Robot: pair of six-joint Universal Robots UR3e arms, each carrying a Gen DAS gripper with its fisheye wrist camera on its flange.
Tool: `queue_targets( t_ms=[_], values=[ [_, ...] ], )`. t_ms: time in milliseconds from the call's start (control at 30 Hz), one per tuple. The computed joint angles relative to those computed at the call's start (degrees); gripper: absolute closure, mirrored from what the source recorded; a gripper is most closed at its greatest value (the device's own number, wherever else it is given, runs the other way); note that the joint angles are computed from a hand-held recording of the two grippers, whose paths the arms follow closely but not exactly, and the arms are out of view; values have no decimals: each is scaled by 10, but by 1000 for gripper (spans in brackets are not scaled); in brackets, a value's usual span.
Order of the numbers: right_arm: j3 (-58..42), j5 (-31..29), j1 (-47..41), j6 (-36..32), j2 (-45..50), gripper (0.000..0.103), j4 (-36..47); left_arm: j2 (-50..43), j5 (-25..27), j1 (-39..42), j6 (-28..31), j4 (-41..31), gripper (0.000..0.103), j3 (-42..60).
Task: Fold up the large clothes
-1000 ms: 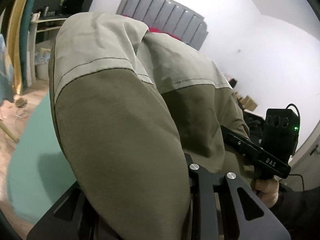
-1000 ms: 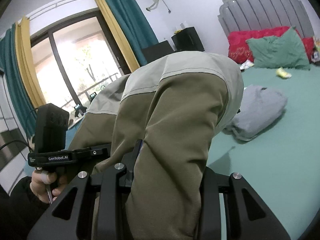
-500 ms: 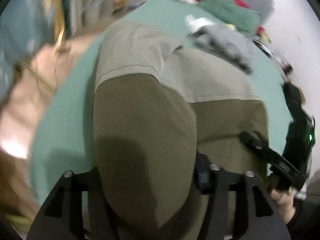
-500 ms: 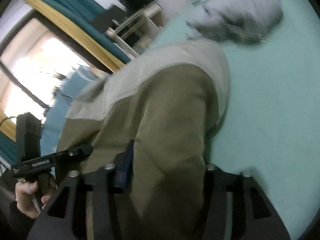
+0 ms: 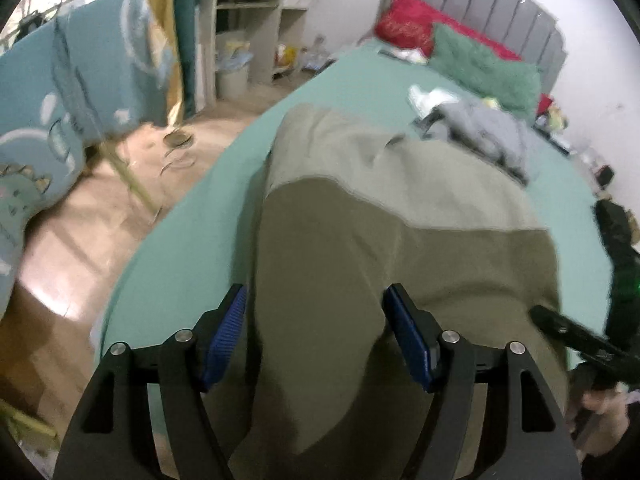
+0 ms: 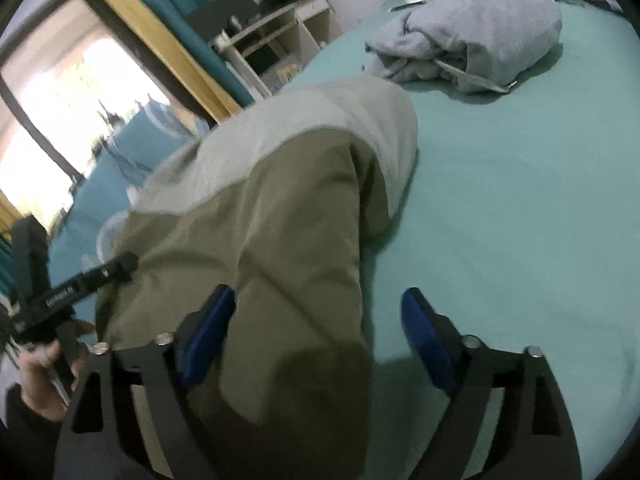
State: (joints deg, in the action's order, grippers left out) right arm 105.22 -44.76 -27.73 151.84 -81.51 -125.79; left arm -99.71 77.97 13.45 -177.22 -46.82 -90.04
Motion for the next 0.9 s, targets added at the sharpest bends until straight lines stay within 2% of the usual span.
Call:
queue_targets(
  t_ms=[100, 267, 367, 500, 567, 667, 833, 900],
  values=[
    [-12, -15, -1, -9, -8, 11, 42, 19, -16, 17, -15, -46, 27, -17],
    [-14, -44, -9, -54, -53, 11, 97, 71, 37, -5, -19, -72, 27, -34],
    [-11, -48, -29, -87, -75, 11, 146, 109, 52, -14, -17, -66, 27, -61],
    [-5, -53, -47, -123, -89, 11, 187, 179, 19, -26, -44, -28, 27, -120],
    [10, -60, -54, -128, -98, 11, 193, 181, 48, -67, -38, -33, 27, -120],
    [36, -79, -65, -137, -119, 11, 190, 165, 34, -83, -39, -55, 27, -121],
    [43, -97, -85, -172, -135, 11, 217, 142, 76, -105, -65, -74, 27, -104],
    [47, -95, -103, -189, -148, 11, 232, 157, 74, -108, -62, -81, 27, -98]
  ],
)
